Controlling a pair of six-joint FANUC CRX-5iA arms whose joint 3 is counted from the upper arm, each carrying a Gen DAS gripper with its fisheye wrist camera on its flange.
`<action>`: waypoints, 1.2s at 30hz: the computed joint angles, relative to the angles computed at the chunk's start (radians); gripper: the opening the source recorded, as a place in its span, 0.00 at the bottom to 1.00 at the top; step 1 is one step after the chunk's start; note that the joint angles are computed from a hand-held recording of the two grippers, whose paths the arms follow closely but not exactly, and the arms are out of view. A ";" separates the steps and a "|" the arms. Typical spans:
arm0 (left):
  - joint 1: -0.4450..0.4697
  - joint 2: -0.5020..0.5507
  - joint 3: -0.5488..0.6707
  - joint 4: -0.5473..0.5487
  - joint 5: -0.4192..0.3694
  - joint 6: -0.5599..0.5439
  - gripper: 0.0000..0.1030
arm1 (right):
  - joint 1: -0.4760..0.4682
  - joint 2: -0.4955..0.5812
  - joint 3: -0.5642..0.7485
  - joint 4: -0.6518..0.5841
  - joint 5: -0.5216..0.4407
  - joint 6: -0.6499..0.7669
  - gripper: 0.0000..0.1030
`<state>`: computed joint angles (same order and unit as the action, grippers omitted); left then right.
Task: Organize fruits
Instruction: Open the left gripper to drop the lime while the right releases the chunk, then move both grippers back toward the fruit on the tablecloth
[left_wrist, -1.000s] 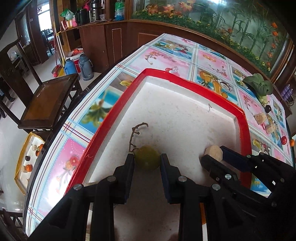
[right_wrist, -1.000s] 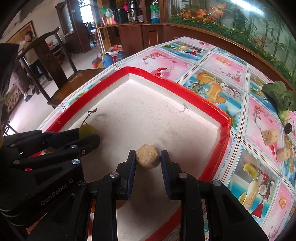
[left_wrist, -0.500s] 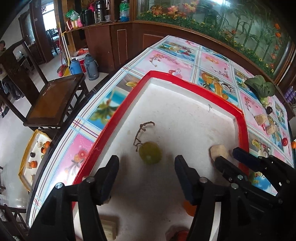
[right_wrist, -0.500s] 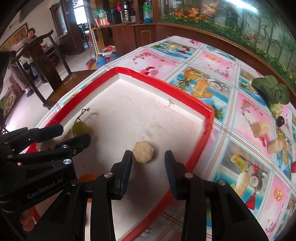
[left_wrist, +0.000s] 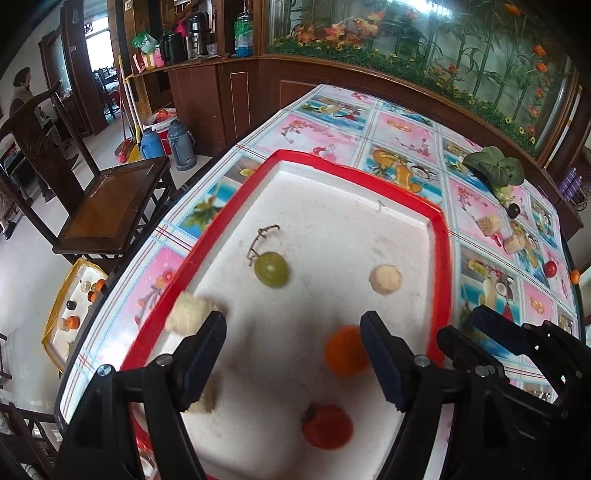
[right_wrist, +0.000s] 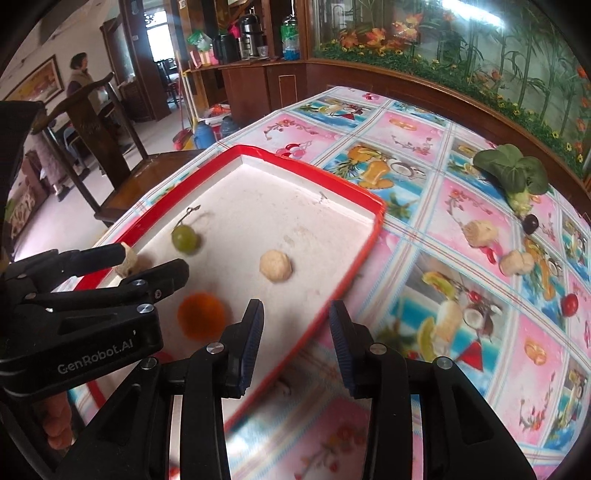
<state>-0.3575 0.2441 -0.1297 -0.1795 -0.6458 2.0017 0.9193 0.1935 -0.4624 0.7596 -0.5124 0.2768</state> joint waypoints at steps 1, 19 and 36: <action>-0.006 -0.003 -0.003 0.001 0.001 0.002 0.75 | 0.003 -0.013 -0.015 0.005 0.000 -0.009 0.35; -0.215 0.066 0.062 0.067 -0.038 -0.065 0.77 | 0.053 -0.332 -0.365 -0.048 -0.055 -0.136 0.37; -0.290 0.399 0.599 -0.033 -0.252 -0.055 0.78 | -0.568 -0.270 -0.351 0.109 0.162 -0.115 0.54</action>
<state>-0.6478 0.6436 0.4688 -0.2121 -0.8983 1.9467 0.3508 -0.0761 -0.8138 0.8688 -0.3500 0.1616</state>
